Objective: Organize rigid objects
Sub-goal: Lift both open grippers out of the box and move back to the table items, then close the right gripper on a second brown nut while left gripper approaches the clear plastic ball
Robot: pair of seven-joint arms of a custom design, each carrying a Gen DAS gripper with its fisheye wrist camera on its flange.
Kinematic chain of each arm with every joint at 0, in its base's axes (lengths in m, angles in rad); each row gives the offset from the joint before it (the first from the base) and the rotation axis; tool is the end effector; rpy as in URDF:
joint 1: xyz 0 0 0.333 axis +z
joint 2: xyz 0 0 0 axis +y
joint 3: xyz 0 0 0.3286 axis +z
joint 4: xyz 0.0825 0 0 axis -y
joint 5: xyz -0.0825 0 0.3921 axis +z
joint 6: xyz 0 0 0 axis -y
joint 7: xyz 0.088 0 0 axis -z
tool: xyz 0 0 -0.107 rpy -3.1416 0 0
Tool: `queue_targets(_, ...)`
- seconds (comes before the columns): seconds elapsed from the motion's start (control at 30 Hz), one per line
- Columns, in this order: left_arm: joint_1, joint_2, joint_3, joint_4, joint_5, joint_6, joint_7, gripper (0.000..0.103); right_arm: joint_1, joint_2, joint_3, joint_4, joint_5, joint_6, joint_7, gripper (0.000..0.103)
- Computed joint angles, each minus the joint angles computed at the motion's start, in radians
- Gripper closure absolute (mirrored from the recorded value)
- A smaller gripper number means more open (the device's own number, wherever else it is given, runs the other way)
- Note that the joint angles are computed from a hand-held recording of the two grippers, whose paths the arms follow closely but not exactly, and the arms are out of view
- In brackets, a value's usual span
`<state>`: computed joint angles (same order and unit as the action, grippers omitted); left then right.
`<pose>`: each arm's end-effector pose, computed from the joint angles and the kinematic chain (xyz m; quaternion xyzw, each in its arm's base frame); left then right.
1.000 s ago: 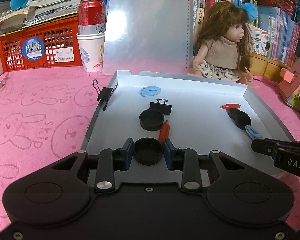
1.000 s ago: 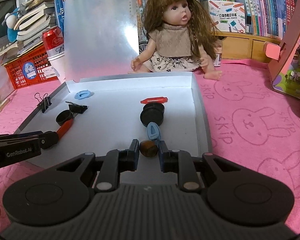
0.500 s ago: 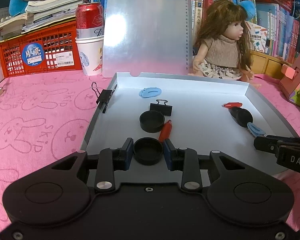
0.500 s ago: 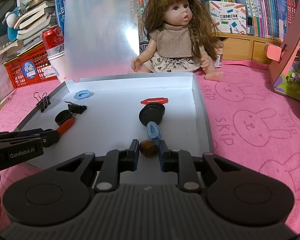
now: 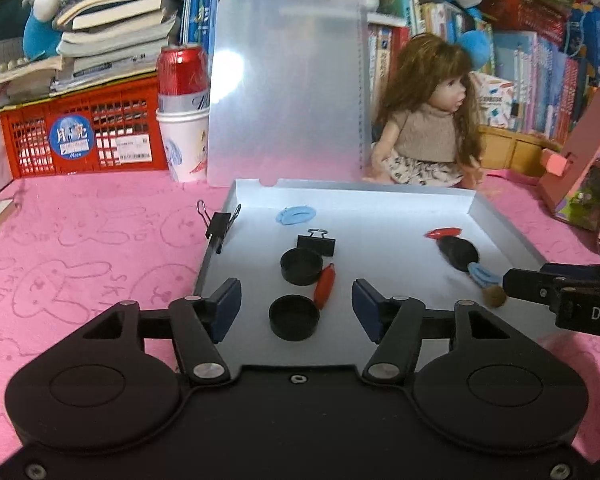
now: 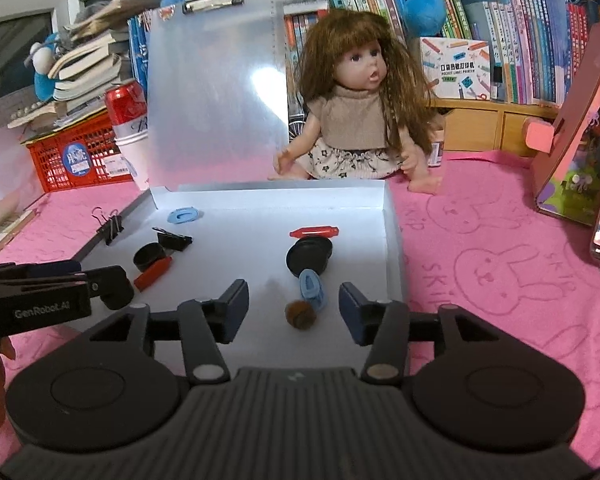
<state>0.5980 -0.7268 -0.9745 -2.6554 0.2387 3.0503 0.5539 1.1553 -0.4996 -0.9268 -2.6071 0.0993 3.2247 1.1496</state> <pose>0.3945 -0.2034 0.4602 -0.6991 0.5268 -0.3113 0.3698 0.4627 0.0705 0.4664 -0.7368 0.4830 -0.1976 0.4298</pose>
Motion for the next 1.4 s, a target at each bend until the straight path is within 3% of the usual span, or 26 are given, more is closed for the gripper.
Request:
queue_targets(0.27,-0.195,-0.063,0.116,-0.083,-0.022,-0.019,0.049,0.039,-0.109,-0.11,0.068,-0.083,-0.032,-0.022,-0.035,0.025)
queue_targets(0.53,-0.352,-0.108,0.178,-0.138,-0.04,-0.062,0.068,0.037,-0.215,-0.226,0.148,-0.173,-0.025,-0.069,-0.096,0.021)
queue_targets(0.8,-0.453,-0.181,0.183,-0.186,-0.036,-0.124,0.037,0.036,-0.315,-0.332,0.227,-0.261,-0.018,-0.11,-0.156,0.019)
queue_targets(0.97,-0.537,-0.212,0.211,-0.224,-0.032,-0.176,0.015,0.036,-0.357,-0.392,0.256,-0.301,0.012,-0.159,-0.187,0.019)
queue_targets(1.1,-0.573,-0.238,0.223,-0.247,-0.022,-0.209,-0.017,0.036,-0.384,-0.439,0.273,-0.328,0.036,-0.225,-0.237,0.019)
queue_targets(1.23,-0.609,-0.251,0.247,-0.269,-0.016,-0.231,-0.041,0.035,-0.407,-0.484,0.295,-0.374,0.062,-0.239,-0.298,0.019)
queue_targets(1.27,-0.616,-0.255,0.249,-0.274,-0.014,-0.236,-0.047,0.035,-0.408,-0.499,0.294,-0.383,0.069,-0.249,-0.314,0.02)
queue_targets(1.4,-0.627,-0.249,0.258,-0.28,-0.005,-0.246,-0.07,0.035,-0.433,-0.527,0.328,-0.405,0.09,-0.313,-0.368,0.046)
